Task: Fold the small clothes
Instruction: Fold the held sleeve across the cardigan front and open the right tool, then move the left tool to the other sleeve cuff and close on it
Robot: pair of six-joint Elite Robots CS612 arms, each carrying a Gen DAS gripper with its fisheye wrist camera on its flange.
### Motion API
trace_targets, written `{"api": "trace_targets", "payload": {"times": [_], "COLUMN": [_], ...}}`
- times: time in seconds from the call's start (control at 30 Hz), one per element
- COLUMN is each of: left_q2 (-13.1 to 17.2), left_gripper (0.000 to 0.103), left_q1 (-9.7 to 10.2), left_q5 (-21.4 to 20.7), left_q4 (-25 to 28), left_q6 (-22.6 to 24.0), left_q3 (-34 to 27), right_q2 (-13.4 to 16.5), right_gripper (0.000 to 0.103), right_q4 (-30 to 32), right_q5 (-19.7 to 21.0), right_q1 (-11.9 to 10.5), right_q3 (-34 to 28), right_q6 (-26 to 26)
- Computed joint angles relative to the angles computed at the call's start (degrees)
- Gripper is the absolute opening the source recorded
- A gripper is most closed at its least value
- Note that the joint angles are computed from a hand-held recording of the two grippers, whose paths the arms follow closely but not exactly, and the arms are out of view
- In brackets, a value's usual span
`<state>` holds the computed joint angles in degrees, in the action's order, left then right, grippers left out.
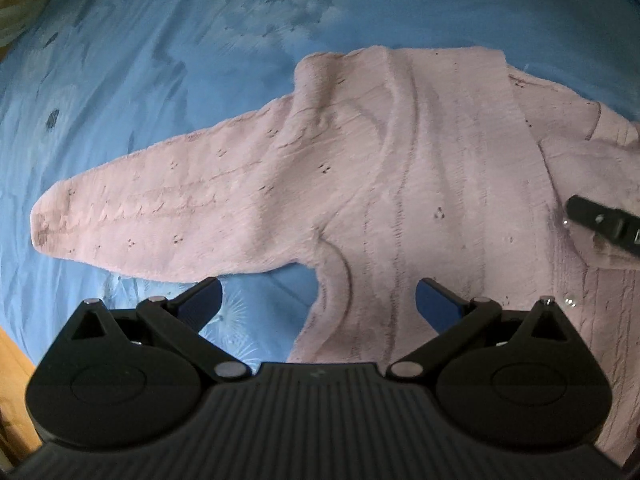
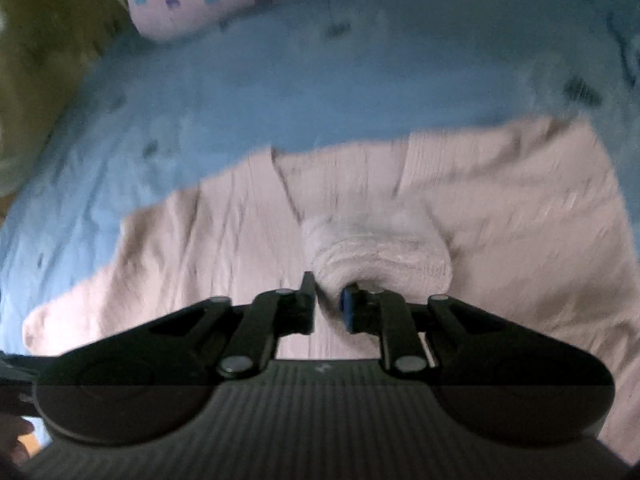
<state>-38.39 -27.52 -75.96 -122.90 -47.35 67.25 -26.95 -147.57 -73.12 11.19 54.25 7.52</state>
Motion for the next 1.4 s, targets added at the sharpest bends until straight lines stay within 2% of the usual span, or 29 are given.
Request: {"api": "trace_targets", "payload": {"times": [0.03,0.07,0.1,0.33,0.67,0.87,0.97,1.13,1.3,1.37,1.4], "left_q2": [-0.1,-0.3,-0.4,-0.5,4.2,9.9,13.8,20.7,25.6,25.8,25.2], "left_gripper": [0.103,0.103,0.103,0.103,0.103,0.103,0.103,0.103,0.103,0.095,0.082], "left_q1": [0.02,0.06,0.05,0.06,-1.96,-3.95,-4.87,-5.43,-5.54,-5.30,-5.07], "left_q5": [-0.2,-0.4,-0.5,-1.8,-2.9,-4.1,-3.1,-1.9,0.5,0.0,-0.9], "left_q4": [-0.2,-0.5,-0.8,-4.2,-6.1,-3.8,-1.7,5.3,12.6,12.5,10.8], "left_q6": [-0.3,-0.5,-0.7,0.7,8.3,10.3,11.5,10.5,9.9,9.3,9.1], "left_q3": [0.2,0.5,0.8,-0.1,-10.1,-20.3,-26.6,-37.6,-45.9,-45.7,-44.3], "right_q2": [-0.2,-0.7,-1.1,-5.2,-9.6,-10.5,-10.4,-9.9,-9.7,-9.6,-9.5], "right_gripper": [0.043,0.060,0.070,0.068,0.068,0.068,0.068,0.068,0.068,0.068,0.068], "right_q4": [0.6,0.4,0.1,-1.0,-0.6,0.6,1.3,2.6,2.3,2.4,2.5], "right_q5": [0.1,0.3,0.6,2.8,-3.0,-4.1,-4.3,-3.5,-2.5,-1.8,-1.6], "right_q1": [0.1,0.1,0.1,-1.0,-3.1,-4.7,-5.2,-6.2,-6.9,-7.1,-7.2], "right_q3": [0.3,1.1,1.7,7.4,14.7,16.5,16.6,16.2,16.3,16.2,16.2], "right_q6": [-0.7,-1.3,-1.7,-0.7,-1.3,0.7,0.4,-1.1,-2.0,-2.0,-2.0]}}
